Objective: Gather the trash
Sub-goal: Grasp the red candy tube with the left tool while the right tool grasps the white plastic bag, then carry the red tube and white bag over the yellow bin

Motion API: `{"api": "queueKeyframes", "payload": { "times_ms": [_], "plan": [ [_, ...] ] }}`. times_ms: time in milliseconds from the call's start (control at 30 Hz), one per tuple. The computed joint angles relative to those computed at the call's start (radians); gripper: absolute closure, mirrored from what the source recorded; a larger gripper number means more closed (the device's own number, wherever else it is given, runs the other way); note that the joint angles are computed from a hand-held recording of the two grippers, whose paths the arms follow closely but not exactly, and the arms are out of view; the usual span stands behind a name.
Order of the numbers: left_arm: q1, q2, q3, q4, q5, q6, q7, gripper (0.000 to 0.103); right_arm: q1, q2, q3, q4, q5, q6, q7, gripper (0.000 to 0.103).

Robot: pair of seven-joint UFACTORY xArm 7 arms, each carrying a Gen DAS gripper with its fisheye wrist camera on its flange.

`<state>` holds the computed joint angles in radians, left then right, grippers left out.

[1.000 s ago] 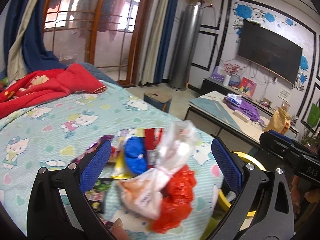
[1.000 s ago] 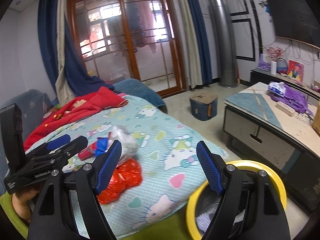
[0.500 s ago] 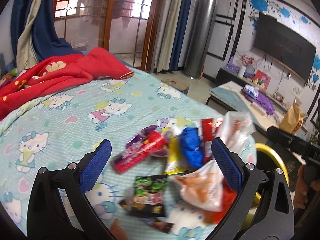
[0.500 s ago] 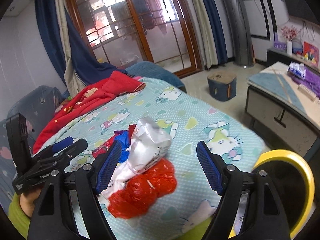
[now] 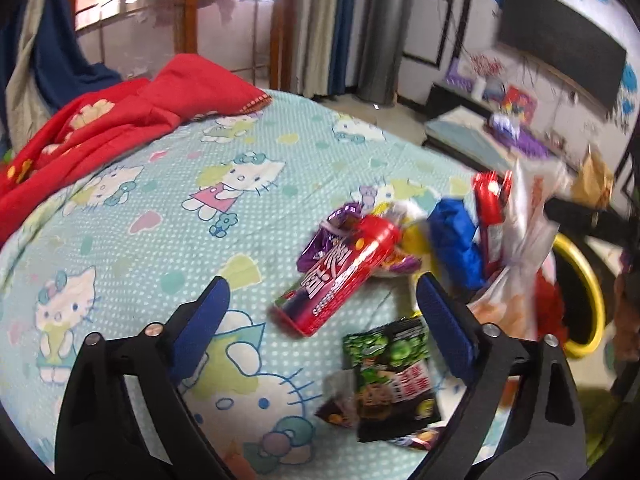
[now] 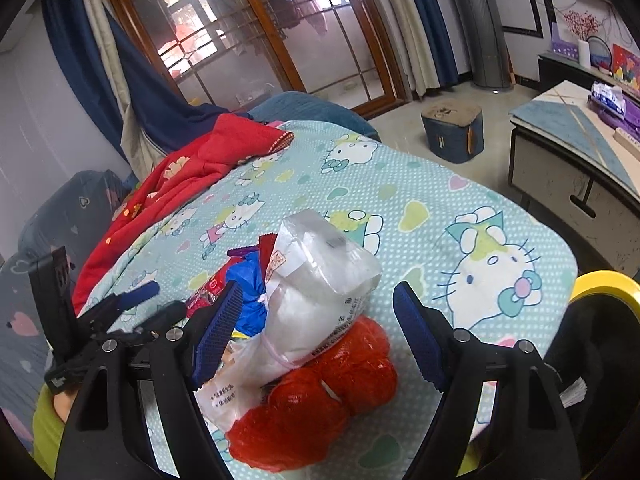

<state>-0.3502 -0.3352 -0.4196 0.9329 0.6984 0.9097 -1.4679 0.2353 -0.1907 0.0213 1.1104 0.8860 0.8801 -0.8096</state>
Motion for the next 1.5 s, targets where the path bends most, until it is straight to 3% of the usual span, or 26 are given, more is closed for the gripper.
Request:
{"api": "queueKeyframes", "payload": {
  "times_ms": [67, 200, 433, 500, 733, 833, 1100, 1367, 1500],
  "plan": [
    [-0.006, 0.022, 0.010, 0.010, -0.007, 0.008, 0.058, 0.026, 0.000, 0.014, 0.004, 0.010, -0.001, -0.001, 0.017, 0.028],
    [-0.009, 0.031, 0.048, -0.011, -0.023, -0.068, 0.121, 0.030, -0.006, 0.043, 0.009, 0.034, -0.007, 0.020, 0.060, 0.029],
    [0.017, 0.035, 0.074, -0.053, -0.069, -0.182, 0.168, 0.039, -0.021, 0.063, 0.015, 0.044, 0.005, 0.051, 0.070, 0.056],
    [0.023, 0.041, 0.073, -0.053, -0.076, -0.192, 0.173, 0.048, -0.023, 0.057, 0.015, 0.038, 0.016, 0.050, 0.059, 0.058],
    [0.033, 0.038, 0.064, -0.065, -0.083, -0.206, 0.158, 0.060, -0.028, 0.027, 0.003, 0.015, 0.061, 0.060, 0.033, 0.060],
    [0.031, 0.046, 0.047, -0.048, -0.077, -0.164, 0.157, 0.065, -0.026, 0.008, -0.004, 0.000, 0.085, 0.054, 0.010, 0.060],
    [0.018, 0.013, 0.009, -0.046, 0.000, -0.104, 0.032, 0.079, -0.011, -0.046, -0.021, -0.039, 0.128, 0.036, -0.053, 0.061],
    [0.044, -0.085, -0.035, -0.084, 0.029, -0.133, -0.131, 0.081, 0.002, -0.083, -0.043, -0.059, 0.176, 0.029, -0.098, 0.061],
    [0.066, -0.096, -0.068, -0.060, 0.047, -0.124, -0.154, 0.081, 0.001, -0.095, -0.054, -0.059, 0.197, 0.017, -0.112, 0.061]
  ]
}}
